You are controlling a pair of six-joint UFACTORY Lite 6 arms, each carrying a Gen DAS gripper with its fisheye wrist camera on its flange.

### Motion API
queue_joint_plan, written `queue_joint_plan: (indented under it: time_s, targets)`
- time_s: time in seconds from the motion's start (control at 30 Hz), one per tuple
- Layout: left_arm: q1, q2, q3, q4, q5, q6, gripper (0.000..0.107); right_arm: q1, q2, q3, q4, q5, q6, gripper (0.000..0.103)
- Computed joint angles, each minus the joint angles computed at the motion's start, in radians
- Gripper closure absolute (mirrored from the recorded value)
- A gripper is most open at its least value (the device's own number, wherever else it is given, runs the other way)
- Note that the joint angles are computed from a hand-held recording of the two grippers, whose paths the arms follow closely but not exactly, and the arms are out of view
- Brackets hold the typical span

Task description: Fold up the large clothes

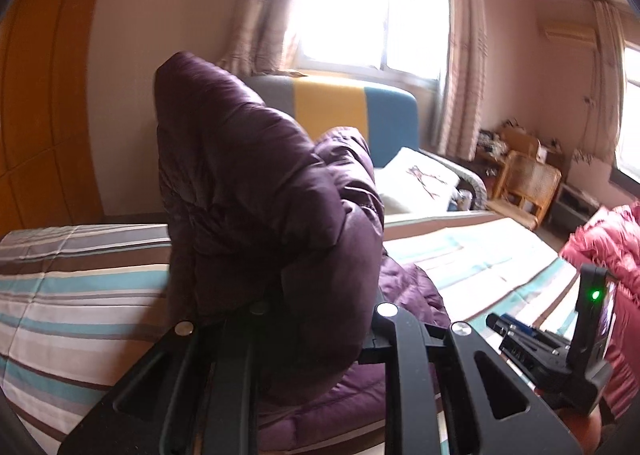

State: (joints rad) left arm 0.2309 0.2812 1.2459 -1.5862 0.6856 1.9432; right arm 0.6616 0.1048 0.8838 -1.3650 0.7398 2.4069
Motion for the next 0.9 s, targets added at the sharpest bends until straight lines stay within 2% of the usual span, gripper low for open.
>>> queue_joint_plan:
  time_s: [0.23, 0.5, 0.8, 0.9]
  targets:
    - [-0.152, -0.027, -0.109, -0.104, -0.115, 0.194, 0.090, -0.016, -0.077, -0.094, -0.037, -0.016, 0.085, 0.080]
    - [-0.260, -0.027, -0.180, -0.144, -0.191, 0.276, 0.090, -0.039, -0.141, -0.174, -0.049, -0.030, 0.147, 0.080]
    - [-0.367, 0.040, -0.211, -0.280, -0.287, 0.482, 0.090, -0.058, -0.179, -0.212, -0.056, -0.050, 0.170, 0.080]
    - [-0.360, 0.038, -0.186, -0.161, -0.260, 0.352, 0.082, -0.054, -0.183, -0.211, -0.049, -0.045, 0.163, 0.080]
